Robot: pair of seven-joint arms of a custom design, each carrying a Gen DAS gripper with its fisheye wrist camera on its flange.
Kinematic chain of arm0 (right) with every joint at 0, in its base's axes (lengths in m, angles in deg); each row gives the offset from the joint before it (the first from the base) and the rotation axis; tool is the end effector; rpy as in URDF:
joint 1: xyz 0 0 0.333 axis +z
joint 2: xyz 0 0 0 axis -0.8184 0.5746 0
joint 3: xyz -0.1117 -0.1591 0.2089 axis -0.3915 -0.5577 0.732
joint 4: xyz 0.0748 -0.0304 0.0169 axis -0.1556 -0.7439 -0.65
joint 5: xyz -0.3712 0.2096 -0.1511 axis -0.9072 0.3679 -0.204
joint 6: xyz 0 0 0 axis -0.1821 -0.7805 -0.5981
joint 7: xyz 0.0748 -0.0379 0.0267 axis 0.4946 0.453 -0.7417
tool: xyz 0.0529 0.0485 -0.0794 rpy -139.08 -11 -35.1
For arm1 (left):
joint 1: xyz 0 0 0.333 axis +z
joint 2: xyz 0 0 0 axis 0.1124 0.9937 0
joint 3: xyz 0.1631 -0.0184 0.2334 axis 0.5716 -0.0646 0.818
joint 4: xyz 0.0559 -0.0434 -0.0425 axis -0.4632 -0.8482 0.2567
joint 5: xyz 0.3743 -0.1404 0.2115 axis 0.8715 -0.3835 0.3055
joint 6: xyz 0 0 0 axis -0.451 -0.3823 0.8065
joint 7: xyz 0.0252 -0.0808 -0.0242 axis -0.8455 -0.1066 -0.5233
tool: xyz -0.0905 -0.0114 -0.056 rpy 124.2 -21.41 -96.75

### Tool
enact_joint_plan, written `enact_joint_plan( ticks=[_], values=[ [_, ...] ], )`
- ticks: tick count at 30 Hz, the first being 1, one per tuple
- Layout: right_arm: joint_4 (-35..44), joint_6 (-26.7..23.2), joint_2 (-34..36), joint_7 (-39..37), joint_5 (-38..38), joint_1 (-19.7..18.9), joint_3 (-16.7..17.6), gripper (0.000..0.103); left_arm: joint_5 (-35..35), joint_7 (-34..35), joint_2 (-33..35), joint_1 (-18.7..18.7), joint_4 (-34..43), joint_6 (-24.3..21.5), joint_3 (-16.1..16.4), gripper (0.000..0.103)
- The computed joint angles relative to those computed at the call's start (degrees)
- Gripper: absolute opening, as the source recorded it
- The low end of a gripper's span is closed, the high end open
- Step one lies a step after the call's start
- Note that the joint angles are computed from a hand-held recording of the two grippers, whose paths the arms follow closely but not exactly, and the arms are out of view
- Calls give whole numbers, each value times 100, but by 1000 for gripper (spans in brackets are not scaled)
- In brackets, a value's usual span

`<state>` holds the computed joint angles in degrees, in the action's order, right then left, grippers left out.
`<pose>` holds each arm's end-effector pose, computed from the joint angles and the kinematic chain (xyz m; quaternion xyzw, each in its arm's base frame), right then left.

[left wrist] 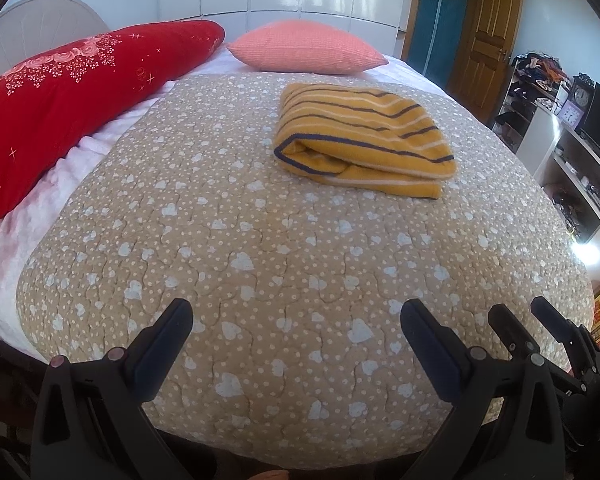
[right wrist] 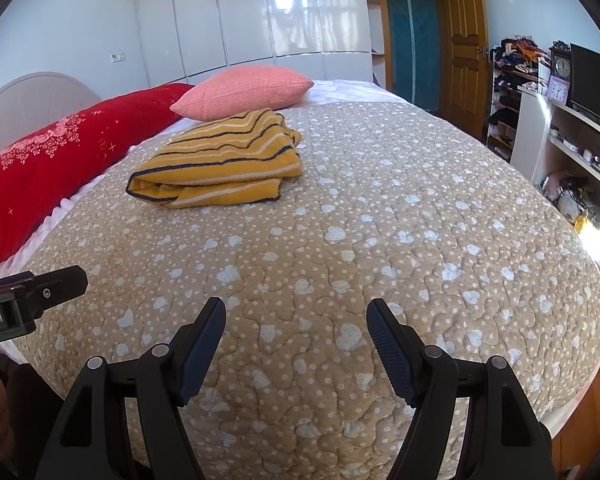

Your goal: Fold small clothes

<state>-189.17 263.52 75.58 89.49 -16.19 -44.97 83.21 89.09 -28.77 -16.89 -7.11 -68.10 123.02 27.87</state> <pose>0.6992 0.2645 0.2968 -0.7372 0.5278 -0.2127 0.3642 0.6782 -0.1717 0.3249 -0.7897 0.5089 -0.2171 0.2652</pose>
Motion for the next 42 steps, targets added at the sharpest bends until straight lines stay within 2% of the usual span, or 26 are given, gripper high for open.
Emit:
enact_joint_plan(
  ticks=[8, 20, 42],
  values=[
    [-9, 46, -26, 1, -55, 98, -76, 78, -137, 68, -1, 53, -47, 118, -8, 103],
    [162, 44, 91, -192, -70, 10, 79, 78, -353, 271, 86, -7, -6, 187, 59, 103],
    [207, -7, 138, -309, -90, 65, 60, 79, -556, 432, 153, -58, -31, 328, 149, 103]
  ],
)
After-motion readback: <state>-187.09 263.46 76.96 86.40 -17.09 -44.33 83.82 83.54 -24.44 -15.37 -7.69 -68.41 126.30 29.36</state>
